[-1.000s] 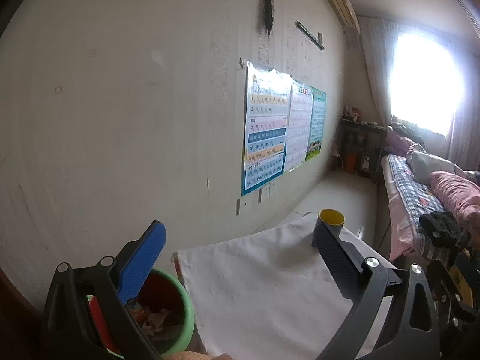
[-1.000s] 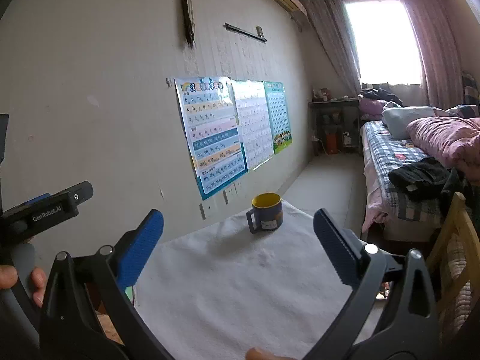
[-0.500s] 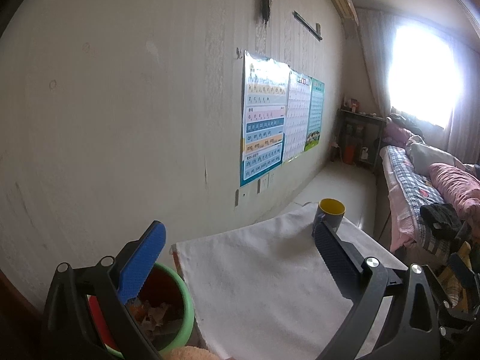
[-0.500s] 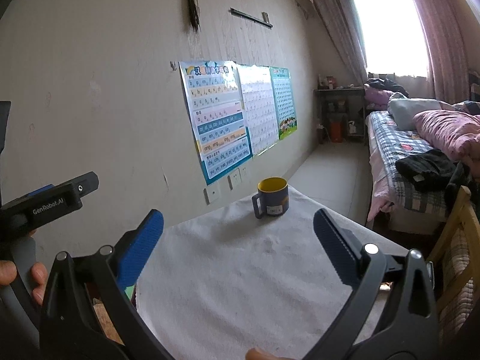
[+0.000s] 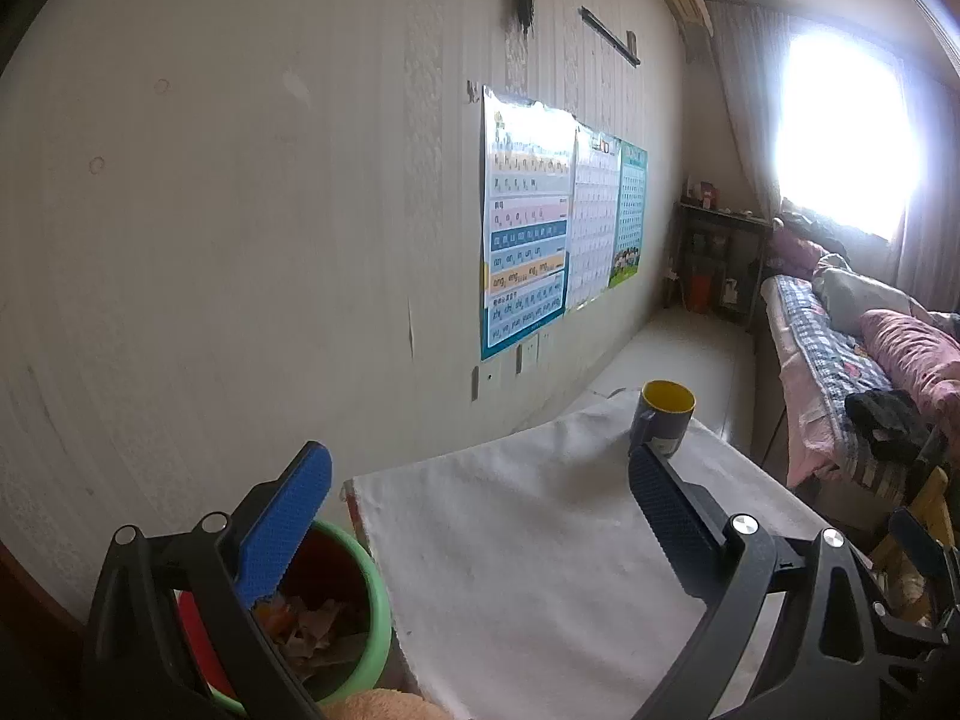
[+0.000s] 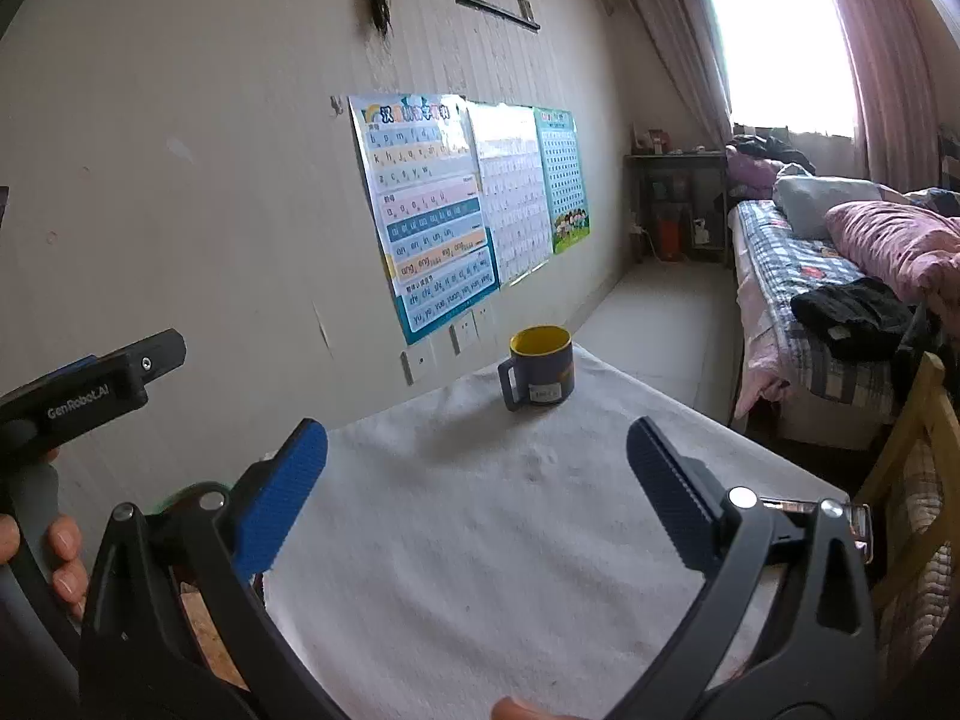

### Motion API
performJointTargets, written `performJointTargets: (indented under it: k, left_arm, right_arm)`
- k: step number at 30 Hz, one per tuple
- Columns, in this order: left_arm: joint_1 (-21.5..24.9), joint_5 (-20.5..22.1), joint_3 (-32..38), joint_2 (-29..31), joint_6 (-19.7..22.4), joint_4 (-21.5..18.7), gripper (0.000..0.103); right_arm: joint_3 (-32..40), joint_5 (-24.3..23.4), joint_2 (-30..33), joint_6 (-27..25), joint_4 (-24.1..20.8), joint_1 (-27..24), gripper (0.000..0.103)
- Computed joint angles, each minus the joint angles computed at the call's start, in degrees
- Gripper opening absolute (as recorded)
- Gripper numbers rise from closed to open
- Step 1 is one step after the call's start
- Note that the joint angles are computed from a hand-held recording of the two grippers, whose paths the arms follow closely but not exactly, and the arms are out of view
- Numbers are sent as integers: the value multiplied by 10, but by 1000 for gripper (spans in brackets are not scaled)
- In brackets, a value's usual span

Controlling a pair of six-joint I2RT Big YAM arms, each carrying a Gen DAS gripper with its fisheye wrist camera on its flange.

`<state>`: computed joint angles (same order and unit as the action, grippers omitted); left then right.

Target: Collect trash

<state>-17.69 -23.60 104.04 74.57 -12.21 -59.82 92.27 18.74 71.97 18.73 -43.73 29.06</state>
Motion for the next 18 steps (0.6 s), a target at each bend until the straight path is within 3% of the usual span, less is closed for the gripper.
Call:
performJointTargets:
  k: [4,11,14,18]
  left_arm:
    - [3,6,-2,2,-3,-4,95]
    - [15,22,-17,8,-7,-15,95]
    - [32,45,-34,5,-10,-19,95]
    - [67,59,-73,-8,-11,-22,95]
  right_arm:
    - [1,-3,5,5,-9,-2,98]
    - [1,-18,39,44,-64,-18,98]
    - [5,-47,80,58,-97,-49,98]
    - [39,-35,160,55,-135,-98,98]
